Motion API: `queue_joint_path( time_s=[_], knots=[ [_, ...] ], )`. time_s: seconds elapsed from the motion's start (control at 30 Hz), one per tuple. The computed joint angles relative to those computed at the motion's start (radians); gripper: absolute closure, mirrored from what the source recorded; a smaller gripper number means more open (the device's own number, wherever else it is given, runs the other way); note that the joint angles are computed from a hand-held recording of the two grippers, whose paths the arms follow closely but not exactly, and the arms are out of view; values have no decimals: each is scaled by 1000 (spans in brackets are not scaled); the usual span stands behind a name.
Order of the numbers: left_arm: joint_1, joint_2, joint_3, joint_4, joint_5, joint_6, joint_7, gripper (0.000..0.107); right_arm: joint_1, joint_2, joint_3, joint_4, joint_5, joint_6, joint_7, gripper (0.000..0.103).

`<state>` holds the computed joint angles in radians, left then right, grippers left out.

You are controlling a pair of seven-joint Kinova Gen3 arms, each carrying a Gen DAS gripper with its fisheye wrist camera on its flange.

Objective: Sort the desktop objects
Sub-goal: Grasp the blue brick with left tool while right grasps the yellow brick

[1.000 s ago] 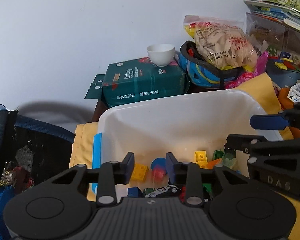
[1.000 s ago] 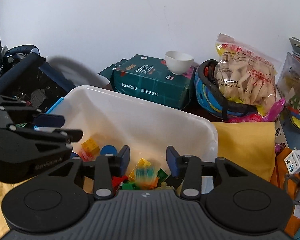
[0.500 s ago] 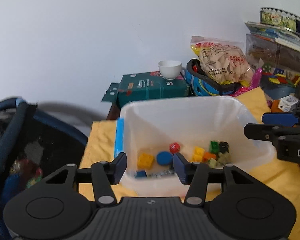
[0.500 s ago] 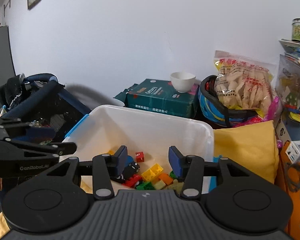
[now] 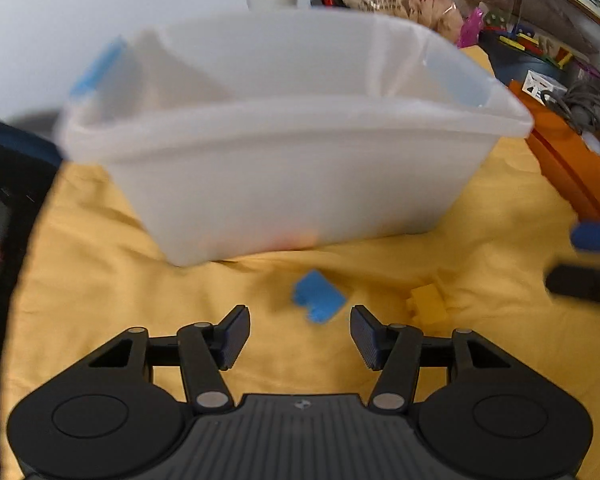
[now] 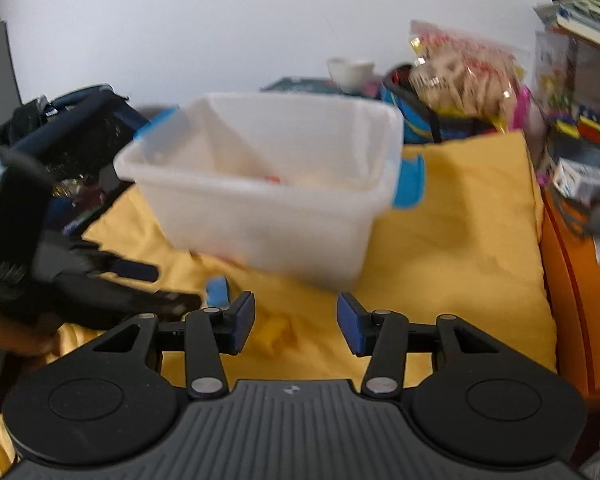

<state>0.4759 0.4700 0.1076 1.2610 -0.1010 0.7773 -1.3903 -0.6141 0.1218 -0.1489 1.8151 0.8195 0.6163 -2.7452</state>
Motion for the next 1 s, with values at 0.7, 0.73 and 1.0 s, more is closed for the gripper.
queue_joint_path(
  time_s=[0.7, 0.73, 1.0],
  knots=[
    [-72, -50, 16, 82, 91, 60, -163, 70, -44, 203, 74, -107, -142, -10, 144, 57],
    [-68, -55, 13, 96, 83, 52, -152, 70, -52, 215, 83, -117, -151, -3, 153, 57],
    [-54, -87, 19, 157, 38, 3, -120, 71, -78, 209, 115, -110, -187, -4, 207, 75]
  ],
)
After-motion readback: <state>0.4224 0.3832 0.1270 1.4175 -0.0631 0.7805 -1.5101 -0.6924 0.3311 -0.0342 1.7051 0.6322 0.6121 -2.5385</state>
